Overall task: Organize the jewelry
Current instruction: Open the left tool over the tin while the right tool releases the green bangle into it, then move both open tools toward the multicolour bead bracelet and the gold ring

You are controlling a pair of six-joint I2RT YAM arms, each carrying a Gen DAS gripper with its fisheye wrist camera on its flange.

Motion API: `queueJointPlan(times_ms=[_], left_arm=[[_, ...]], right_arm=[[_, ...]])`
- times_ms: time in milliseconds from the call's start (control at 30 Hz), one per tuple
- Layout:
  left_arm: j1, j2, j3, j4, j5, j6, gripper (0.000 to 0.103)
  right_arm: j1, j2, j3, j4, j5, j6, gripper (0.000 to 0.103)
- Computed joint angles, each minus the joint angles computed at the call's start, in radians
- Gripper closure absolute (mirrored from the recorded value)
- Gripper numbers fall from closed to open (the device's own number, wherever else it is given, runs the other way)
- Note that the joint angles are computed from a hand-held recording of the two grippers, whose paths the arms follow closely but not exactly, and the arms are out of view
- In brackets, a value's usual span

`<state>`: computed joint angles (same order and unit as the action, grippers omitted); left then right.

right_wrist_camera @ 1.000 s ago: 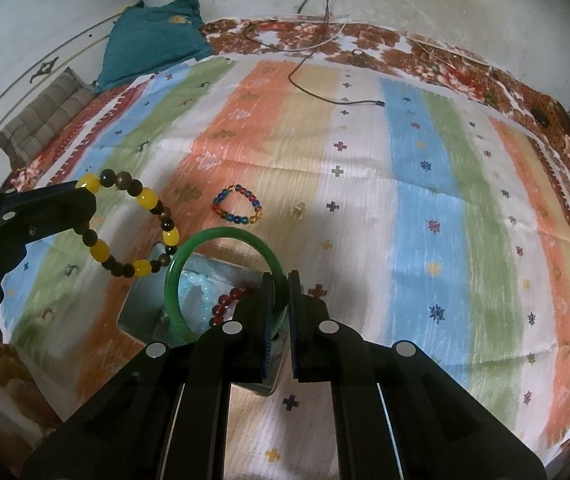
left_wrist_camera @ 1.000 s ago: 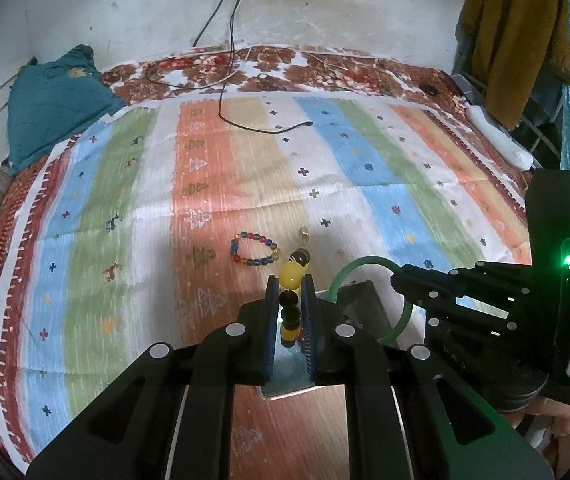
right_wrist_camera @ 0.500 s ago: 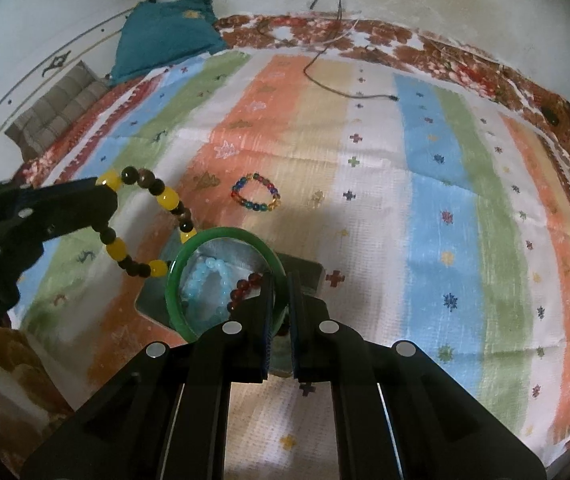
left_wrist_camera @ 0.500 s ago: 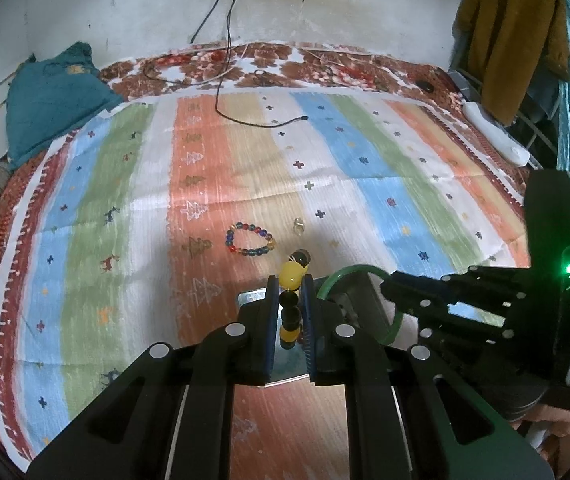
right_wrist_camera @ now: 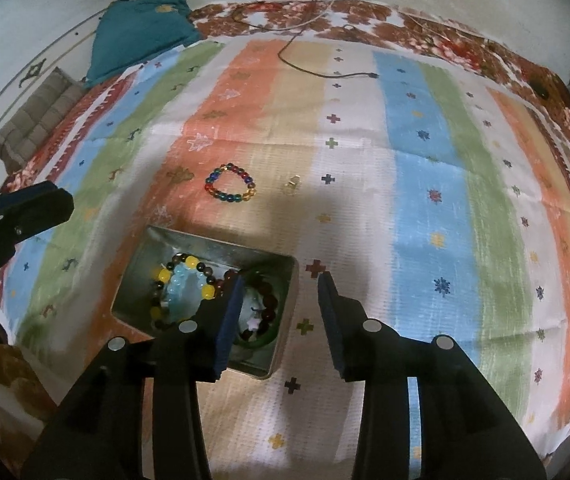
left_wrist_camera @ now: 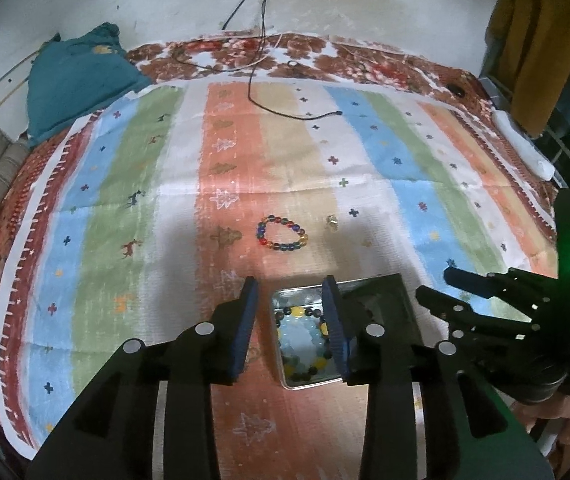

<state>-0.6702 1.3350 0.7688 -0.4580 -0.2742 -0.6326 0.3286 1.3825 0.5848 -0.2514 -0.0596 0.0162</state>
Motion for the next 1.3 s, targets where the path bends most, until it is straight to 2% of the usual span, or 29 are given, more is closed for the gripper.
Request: queueJointPlan(times_ms=[67, 667, 800, 1167, 1300], left_arm=[[0.005, 0.015, 0.002, 0.001, -0.002, 0.001, 0.063], [0.075, 0.138, 0.054, 0.024, 0.003, 0.041, 0.038], [0.103, 0.188, 0.085, 0.019, 0.001, 0.070, 0.036], [0.185, 0.299, 0.144, 0.031, 0.048, 0.131, 0.034], [0.181, 0.350, 0.172, 0.033, 0.024, 0.168, 0.034]], right_arm=[[-0.003, 0.005, 0.006, 0.003, 0.000, 0.005, 0.062], [-0.030, 0.094, 0.081, 0.020, -0.017, 0.010, 0.050], [-0.032, 0.121, 0.106, 0.017, -0.015, 0.004, 0.044], [-0.048, 0.231, 0.195, 0.015, -0.013, -0.003, 0.042], [-0.050, 0.273, 0.232, 0.008, -0.023, -0.018, 0.042]])
